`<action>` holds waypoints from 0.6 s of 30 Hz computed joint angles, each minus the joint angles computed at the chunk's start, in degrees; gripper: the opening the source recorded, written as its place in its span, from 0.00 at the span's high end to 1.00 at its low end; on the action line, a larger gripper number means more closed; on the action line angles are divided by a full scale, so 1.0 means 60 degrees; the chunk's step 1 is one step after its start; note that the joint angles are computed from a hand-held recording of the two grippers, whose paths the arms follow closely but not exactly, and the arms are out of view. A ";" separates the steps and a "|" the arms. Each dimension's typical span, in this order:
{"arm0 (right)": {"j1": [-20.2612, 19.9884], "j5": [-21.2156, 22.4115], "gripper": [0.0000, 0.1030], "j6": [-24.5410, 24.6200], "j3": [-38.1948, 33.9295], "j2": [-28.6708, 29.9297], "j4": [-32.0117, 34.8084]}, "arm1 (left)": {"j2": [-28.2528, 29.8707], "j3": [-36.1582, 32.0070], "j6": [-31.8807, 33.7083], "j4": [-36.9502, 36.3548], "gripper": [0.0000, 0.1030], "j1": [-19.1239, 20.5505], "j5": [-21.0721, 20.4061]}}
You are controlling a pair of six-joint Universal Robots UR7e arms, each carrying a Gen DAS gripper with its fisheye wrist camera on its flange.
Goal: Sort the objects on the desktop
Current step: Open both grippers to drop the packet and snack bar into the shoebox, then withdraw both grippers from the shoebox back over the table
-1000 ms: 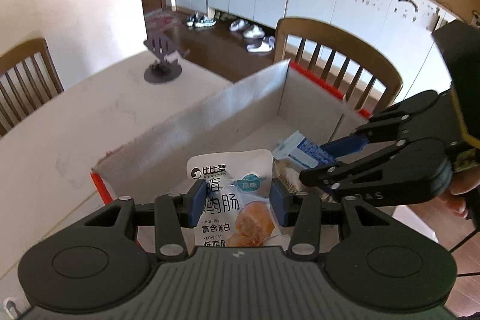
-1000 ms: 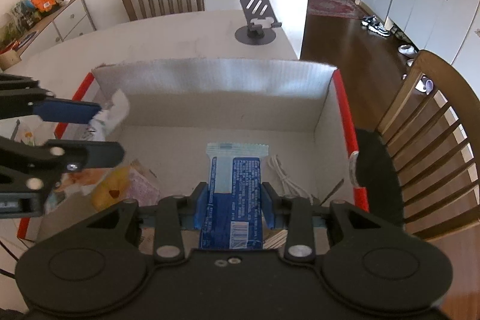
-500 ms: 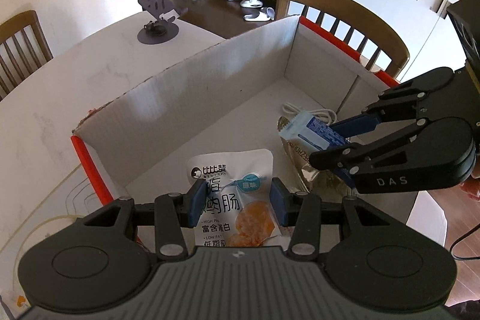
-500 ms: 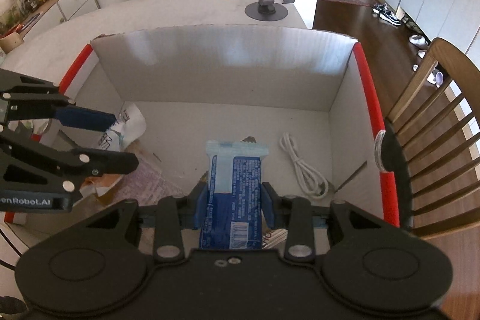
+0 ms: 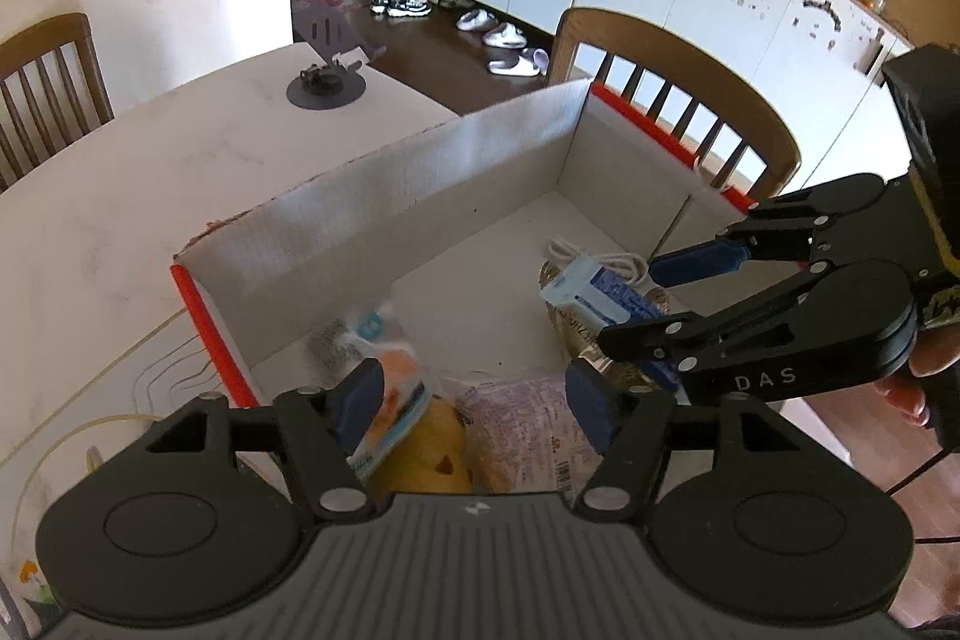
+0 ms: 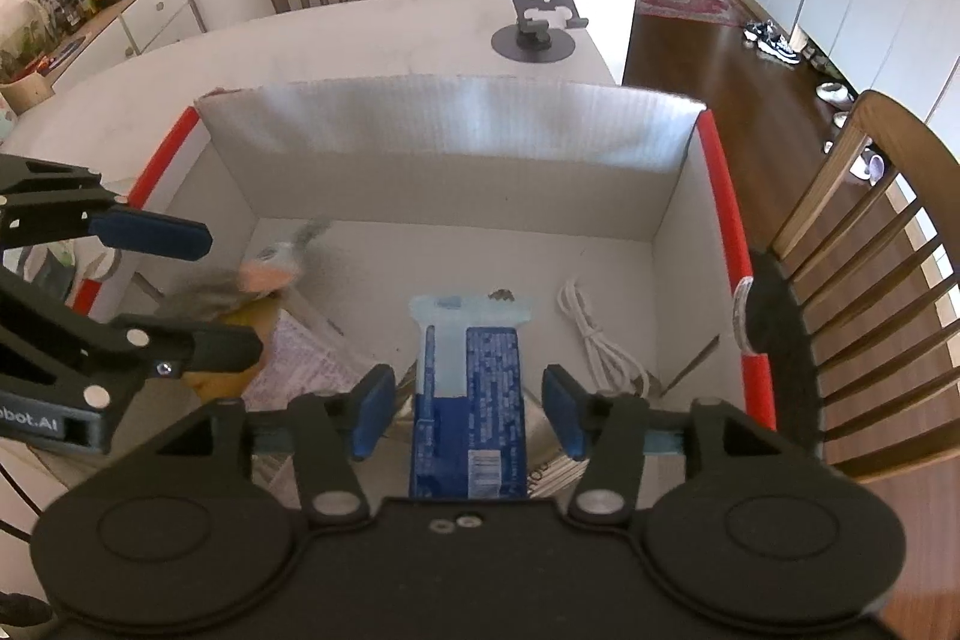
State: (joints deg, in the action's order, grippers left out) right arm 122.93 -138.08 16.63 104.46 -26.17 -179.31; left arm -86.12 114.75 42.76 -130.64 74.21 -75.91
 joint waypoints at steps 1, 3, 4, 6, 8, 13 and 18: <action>0.0028 0.0000 0.44 -0.0019 0.0005 -0.0005 -0.0039 | -0.0065 -0.0014 -0.0036 0.0051 0.30 0.0016 -0.0065; 0.0082 0.0009 0.40 -0.0037 0.0026 -0.0022 -0.0099 | -0.0201 -0.0019 -0.0065 0.0093 0.29 0.0041 -0.0174; 0.0113 0.0027 0.38 -0.0052 0.0037 -0.0028 -0.0151 | -0.0290 -0.0011 -0.0085 0.0099 0.29 0.0054 -0.0207; 0.0193 0.0093 0.38 -0.0065 0.0069 -0.0050 -0.0261 | -0.0432 -0.0051 -0.0156 0.0199 0.25 0.0094 -0.0282; 0.0263 0.0131 0.35 -0.0056 0.0051 -0.0052 -0.0329 | -0.0571 -0.0097 -0.0151 0.0312 0.21 0.0165 -0.0405; 0.0549 0.0083 0.33 0.0160 -0.0061 0.0020 -0.0376 | -0.0953 -0.0248 -0.0014 0.0582 0.20 0.0440 -0.0753; 0.0992 -0.0439 0.28 0.0701 -0.0434 0.0276 -0.0091 | -0.1300 -0.0515 0.0343 0.0939 0.12 0.0809 -0.1138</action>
State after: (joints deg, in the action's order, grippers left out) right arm 128.88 -140.71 20.84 101.86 -24.51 -179.85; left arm -93.92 111.66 44.82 -125.01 79.06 -82.73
